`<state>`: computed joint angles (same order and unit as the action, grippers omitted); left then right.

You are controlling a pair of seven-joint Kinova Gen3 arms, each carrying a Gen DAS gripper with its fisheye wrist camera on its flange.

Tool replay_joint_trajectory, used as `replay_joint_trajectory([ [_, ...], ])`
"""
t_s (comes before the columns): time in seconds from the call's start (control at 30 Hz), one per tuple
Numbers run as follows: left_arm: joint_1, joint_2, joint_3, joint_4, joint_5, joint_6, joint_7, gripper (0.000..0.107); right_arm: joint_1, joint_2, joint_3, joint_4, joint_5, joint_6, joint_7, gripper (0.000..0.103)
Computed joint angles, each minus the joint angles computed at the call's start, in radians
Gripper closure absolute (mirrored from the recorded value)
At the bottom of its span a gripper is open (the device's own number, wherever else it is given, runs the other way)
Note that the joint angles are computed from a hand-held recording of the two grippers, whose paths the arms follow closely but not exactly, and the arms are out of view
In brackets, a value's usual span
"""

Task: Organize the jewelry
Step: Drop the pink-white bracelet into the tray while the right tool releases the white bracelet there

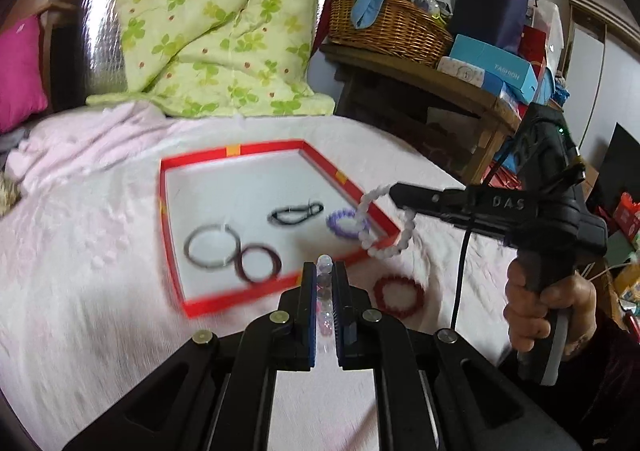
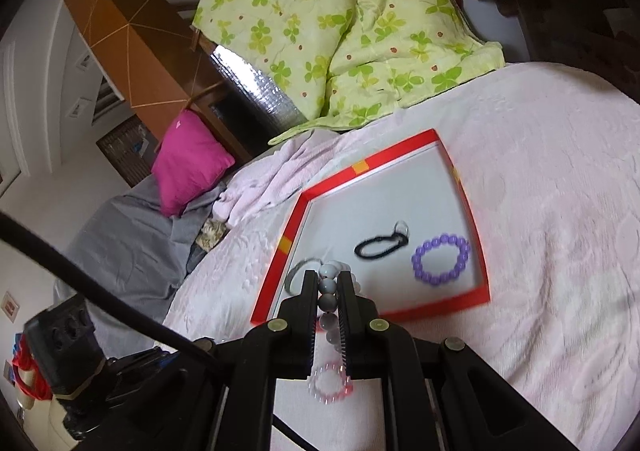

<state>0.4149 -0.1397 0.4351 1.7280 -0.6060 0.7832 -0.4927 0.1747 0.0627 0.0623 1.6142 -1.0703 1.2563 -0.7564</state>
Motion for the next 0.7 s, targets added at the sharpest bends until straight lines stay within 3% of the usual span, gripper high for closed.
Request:
replay_joint_trajectory([
  [0.33, -0.019, 0.14, -0.151, -0.152, 0.032, -0.038, -0.145, 0.1, -0.033, 0.13, -0.07, -0.171, 0.0, -0.085, -0.147, 0.092],
  [0.5, -0.044, 0.217, -0.247, -0.197, 0.123, -0.082, -0.197, 0.1, -0.08, 0.245, -0.133, -0.325, 0.095, -0.118, -0.271, 0.092],
  [0.7, -0.071, 0.286, -0.313, -0.233, 0.224, -0.107, -0.285, 0.1, -0.117, 0.371, -0.196, -0.471, 0.192, -0.14, -0.4, 0.092],
])
